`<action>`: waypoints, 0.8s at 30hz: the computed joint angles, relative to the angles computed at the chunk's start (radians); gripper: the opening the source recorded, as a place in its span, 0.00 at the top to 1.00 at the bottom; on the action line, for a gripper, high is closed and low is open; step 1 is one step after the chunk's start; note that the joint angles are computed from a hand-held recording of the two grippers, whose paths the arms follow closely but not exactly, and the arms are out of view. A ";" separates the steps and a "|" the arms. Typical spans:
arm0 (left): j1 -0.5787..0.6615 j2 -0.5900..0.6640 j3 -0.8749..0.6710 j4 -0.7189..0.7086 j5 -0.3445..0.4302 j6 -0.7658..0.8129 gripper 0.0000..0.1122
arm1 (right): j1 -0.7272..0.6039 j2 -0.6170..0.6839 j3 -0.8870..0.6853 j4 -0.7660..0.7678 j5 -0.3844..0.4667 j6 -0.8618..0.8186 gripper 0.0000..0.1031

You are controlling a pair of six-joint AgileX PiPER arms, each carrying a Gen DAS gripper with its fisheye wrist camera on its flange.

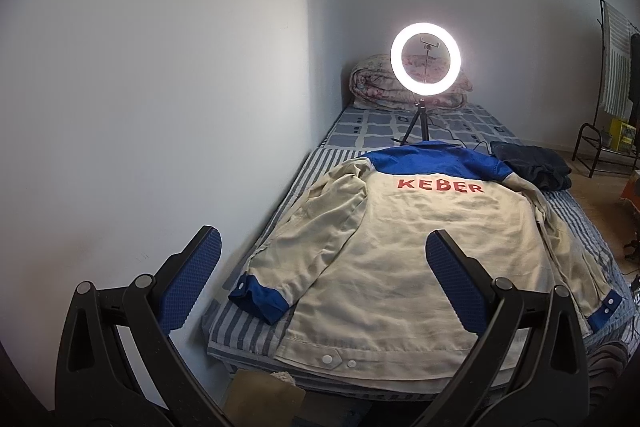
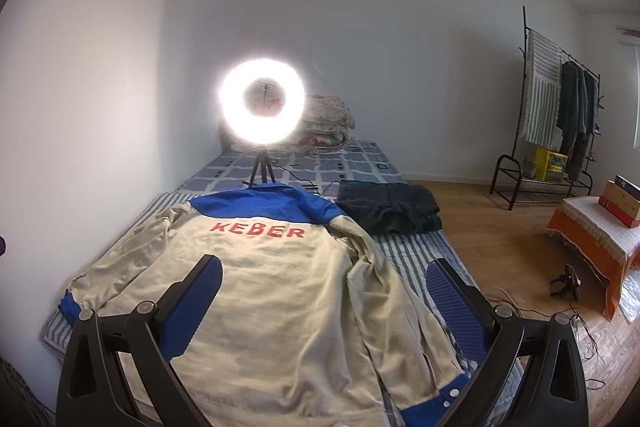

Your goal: Fold large clothes

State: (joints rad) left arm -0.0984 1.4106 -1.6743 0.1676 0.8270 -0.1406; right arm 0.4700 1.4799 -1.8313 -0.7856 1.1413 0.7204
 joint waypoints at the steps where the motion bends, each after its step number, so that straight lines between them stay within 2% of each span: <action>1: 0.005 0.007 -0.003 -0.002 0.000 0.002 0.08 | -0.002 0.013 -0.014 0.005 -0.001 -0.006 0.00; 9: 0.114 0.071 -0.026 -0.102 0.002 0.086 0.08 | -0.017 0.122 -0.125 0.085 -0.031 -0.078 0.00; 12: 0.181 0.088 -0.012 -0.208 0.003 0.179 0.10 | -0.030 0.162 -0.162 0.139 -0.051 -0.113 0.00; 14: 0.208 0.098 0.001 -0.229 0.007 0.203 0.12 | -0.039 0.177 -0.153 0.175 -0.103 -0.128 0.00; 16: 0.231 0.097 0.025 -0.252 0.008 0.232 0.22 | -0.050 0.173 -0.104 0.220 -0.202 -0.147 0.00; 18: 0.253 0.099 0.048 -0.274 0.015 0.252 0.24 | -0.060 0.194 -0.098 0.296 -0.272 -0.198 0.00; 20: 0.282 0.093 0.077 -0.318 0.018 0.279 0.24 | -0.064 0.258 -0.173 0.405 -0.268 -0.291 0.00; 24: 0.331 0.096 0.118 -0.382 0.039 0.330 0.33 | -0.062 0.409 -0.370 0.596 -0.197 -0.450 0.00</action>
